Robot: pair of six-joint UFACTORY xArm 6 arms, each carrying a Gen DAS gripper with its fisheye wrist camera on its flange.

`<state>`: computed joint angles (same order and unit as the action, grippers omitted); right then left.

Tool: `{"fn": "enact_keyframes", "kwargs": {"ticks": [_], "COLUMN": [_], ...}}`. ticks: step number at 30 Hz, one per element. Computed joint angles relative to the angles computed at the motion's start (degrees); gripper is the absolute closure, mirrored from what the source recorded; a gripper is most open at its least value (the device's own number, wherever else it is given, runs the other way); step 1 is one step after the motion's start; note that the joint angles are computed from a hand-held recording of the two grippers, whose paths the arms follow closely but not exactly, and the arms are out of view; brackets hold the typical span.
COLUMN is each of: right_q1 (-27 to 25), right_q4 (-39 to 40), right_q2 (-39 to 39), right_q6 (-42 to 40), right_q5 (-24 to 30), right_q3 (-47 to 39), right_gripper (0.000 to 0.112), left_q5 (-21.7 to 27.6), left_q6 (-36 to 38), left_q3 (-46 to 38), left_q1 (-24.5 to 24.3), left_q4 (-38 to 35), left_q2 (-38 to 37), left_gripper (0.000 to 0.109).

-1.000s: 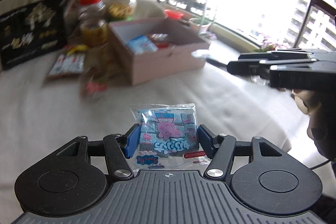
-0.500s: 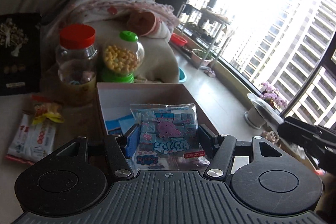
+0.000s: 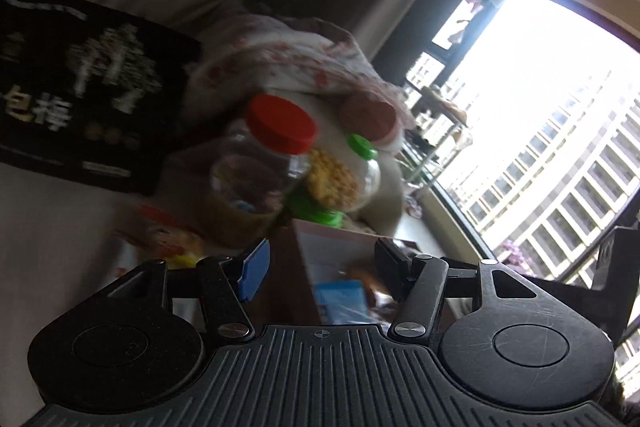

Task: Organize snacks
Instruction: 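Drop the candy packet into the pink box with left tool while right tool drops strip snack, then grasp the yellow-red cartoon snack bag with the right tool while the left tool reaches a white packet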

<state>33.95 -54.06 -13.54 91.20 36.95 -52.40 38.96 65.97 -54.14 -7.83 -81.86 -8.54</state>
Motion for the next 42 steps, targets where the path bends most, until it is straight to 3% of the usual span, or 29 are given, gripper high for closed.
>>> {"fn": "enact_keyframes", "kwargs": {"ticks": [3,7,11,15,19,22,25,29,31,33,39,42], "right_q1": [-0.9,3.8,8.0,11.1,11.8,10.8,9.1,7.8,7.6,7.8,11.4,13.6], "right_q4": [1.2,1.7,5.2,9.5,17.5,19.1,22.8,24.5,25.5,28.4,35.3,32.8], "right_q2": [1.7,5.7,15.0,29.1,45.7,55.2,60.9,60.0,56.7,53.4,43.4,39.3], "right_q6": [0.9,-2.3,-8.8,-14.3,-21.7,-23.7,-24.5,-22.8,-21.7,-24.7,-30.8,-30.1], "right_q5": [-0.3,5.5,6.4,6.6,13.1,18.6,20.4,17.2,12.8,9.2,-1.3,-5.4], "right_q3": [-2.4,-8.6,-18.4,-33.6,-55.0,-68.0,-74.8,-70.7,-64.8,-59.8,-44.5,-38.4], "right_gripper": [0.063,0.061,0.044,0.042,0.041,0.041,0.041,0.042,0.053,0.056,0.058,0.058], "left_q5": [-2.0,-4.6,-6.8,-4.7,-1.0,2.3,5.8,8.0,8.6,8.8,8.4,8.2], "left_q6": [-0.7,-1.7,-4.7,-0.8,0.9,2.2,3.7,5.0,5.2,5.3,5.1,5.3], "left_q3": [0.7,3.2,6.8,10.6,12.9,14.6,15.2,15.3,15.3,15.3,15.8,16.7], "left_q1": [4.2,9.3,11.8,14.5,18.1,21.0,23.8,25.6,26.2,26.4,25.4,24.4], "left_q4": [0.4,1.1,4.4,3.2,4.0,4.3,4.3,4.1,4.1,3.9,4.5,5.7], "left_q2": [0.5,1.2,0.5,-2.5,-4.4,-6.2,-6.5,-6.2,-6.2,-6.2,-7.0,-8.2], "left_gripper": [0.045,0.045,0.045,0.045,0.045,0.045,0.045,0.045,0.045,0.045,0.045,0.045]}}
